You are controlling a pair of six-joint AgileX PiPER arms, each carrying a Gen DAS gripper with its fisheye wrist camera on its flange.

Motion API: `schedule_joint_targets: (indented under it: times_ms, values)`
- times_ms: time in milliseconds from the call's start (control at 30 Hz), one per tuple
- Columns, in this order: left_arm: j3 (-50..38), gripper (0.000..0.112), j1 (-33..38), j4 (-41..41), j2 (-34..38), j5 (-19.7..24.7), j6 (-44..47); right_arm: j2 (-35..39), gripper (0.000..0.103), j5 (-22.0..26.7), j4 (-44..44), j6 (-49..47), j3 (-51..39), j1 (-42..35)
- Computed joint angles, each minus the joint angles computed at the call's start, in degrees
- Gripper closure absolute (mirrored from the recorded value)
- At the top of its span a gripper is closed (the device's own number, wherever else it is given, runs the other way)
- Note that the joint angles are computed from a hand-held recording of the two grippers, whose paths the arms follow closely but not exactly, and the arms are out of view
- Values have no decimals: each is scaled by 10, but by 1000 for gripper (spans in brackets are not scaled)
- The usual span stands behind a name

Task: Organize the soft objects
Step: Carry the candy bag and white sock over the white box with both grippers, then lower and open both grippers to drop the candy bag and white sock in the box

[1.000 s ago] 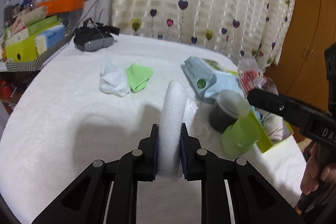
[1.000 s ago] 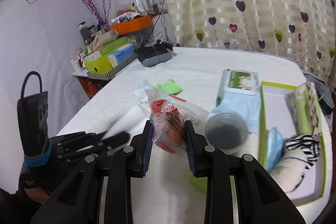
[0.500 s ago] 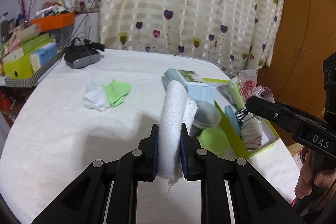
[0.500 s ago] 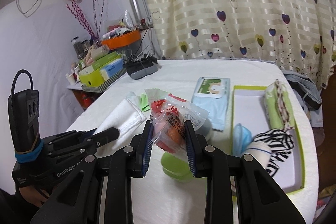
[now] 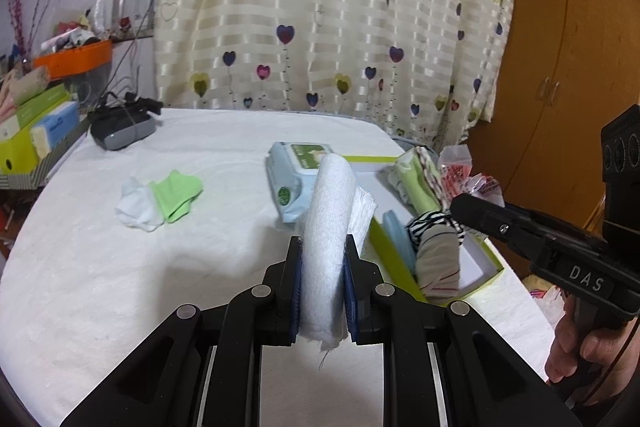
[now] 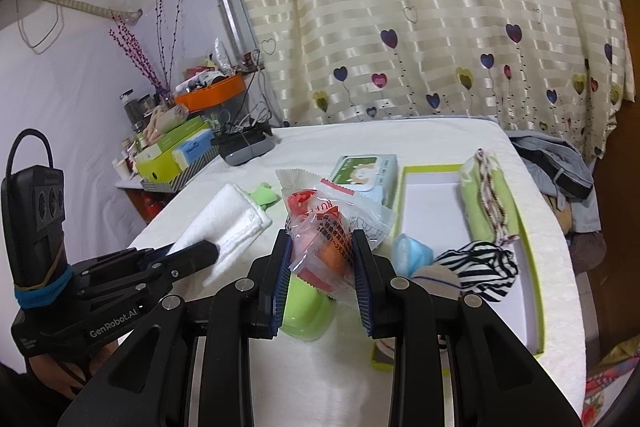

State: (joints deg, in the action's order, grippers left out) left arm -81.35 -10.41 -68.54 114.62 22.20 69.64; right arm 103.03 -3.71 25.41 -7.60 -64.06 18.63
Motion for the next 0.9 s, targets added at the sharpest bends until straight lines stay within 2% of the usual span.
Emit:
schedule_joint_targets:
  times_ms: [100, 167, 600, 900]
  values:
    - [-11, 96, -12, 13, 6, -1, -13, -4, 73, -4, -129, 131, 12, -14]
    - [-20, 96, -19, 26, 10, 1, -28, -8, 73, -8, -185, 186, 19, -22]
    - [-77, 96, -63, 79, 43, 7, -91, -38, 73, -19, -282, 285, 57, -85]
    - [-124, 96, -87, 140, 72, 15, -153, -25, 73, -22, -467, 469, 68, -118]
